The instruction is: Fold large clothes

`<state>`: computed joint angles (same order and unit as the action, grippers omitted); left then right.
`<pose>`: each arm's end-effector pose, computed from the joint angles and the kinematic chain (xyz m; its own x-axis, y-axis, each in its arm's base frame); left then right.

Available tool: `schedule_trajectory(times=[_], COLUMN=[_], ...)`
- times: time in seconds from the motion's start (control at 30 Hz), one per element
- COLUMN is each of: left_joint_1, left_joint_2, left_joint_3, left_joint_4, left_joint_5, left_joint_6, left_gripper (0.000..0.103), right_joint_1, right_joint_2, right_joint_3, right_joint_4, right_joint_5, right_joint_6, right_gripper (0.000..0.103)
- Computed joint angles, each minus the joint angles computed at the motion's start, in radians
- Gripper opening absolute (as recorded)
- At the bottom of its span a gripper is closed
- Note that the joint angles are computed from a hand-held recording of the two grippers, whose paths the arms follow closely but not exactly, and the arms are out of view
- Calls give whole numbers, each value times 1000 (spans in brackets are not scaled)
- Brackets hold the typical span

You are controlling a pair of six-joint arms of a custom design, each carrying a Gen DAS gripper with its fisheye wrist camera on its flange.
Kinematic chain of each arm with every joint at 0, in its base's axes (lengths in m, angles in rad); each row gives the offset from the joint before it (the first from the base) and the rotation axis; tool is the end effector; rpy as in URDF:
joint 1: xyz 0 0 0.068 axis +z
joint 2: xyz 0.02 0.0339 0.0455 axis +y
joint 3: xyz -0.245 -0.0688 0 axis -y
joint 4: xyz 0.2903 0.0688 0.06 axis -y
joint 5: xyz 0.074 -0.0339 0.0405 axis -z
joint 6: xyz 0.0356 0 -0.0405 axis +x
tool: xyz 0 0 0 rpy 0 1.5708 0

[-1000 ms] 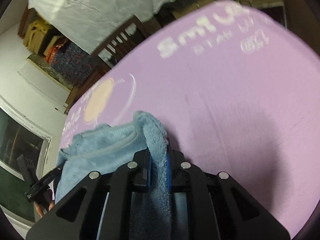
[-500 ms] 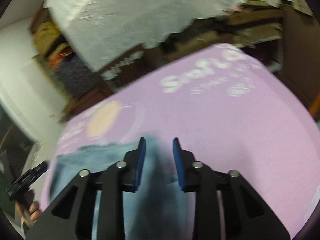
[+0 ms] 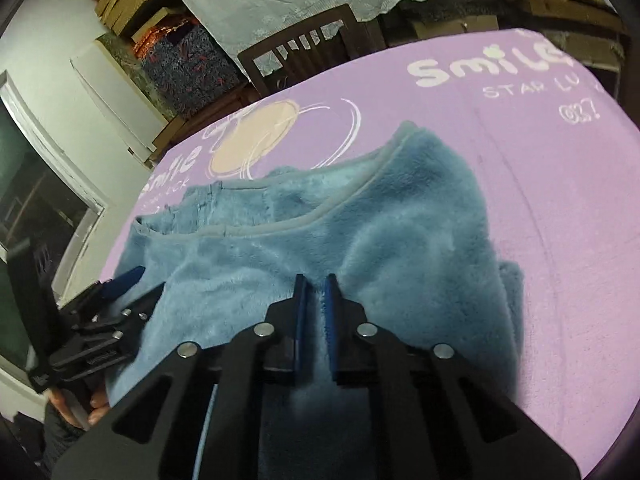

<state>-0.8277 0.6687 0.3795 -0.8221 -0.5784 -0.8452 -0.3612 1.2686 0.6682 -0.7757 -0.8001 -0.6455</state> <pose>0.1288 -0.1114 0.1471 -0.7410 -0.1194 -0.6608 -0.1533 0.9882 -0.0066 0.2332 -0.0608 0.1360 -0.8031 -0.1446 -0.5780 -0.4592 0.7683 0.4459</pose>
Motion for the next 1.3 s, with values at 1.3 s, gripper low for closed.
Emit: schedule_trajectory(times=[1.3], left_joint_1=[-277], left_joint_2=[327], left_joint_3=[143], left_joint_4=[33], left_joint_5=[-125], left_joint_6=[-152], left_gripper=[100], right_joint_1=[-555], right_joint_2=[50], right_joint_3=[-15], right_joint_4=[-621], right_joint_5=[-29], right_joint_6=[-558], right_gripper=[5])
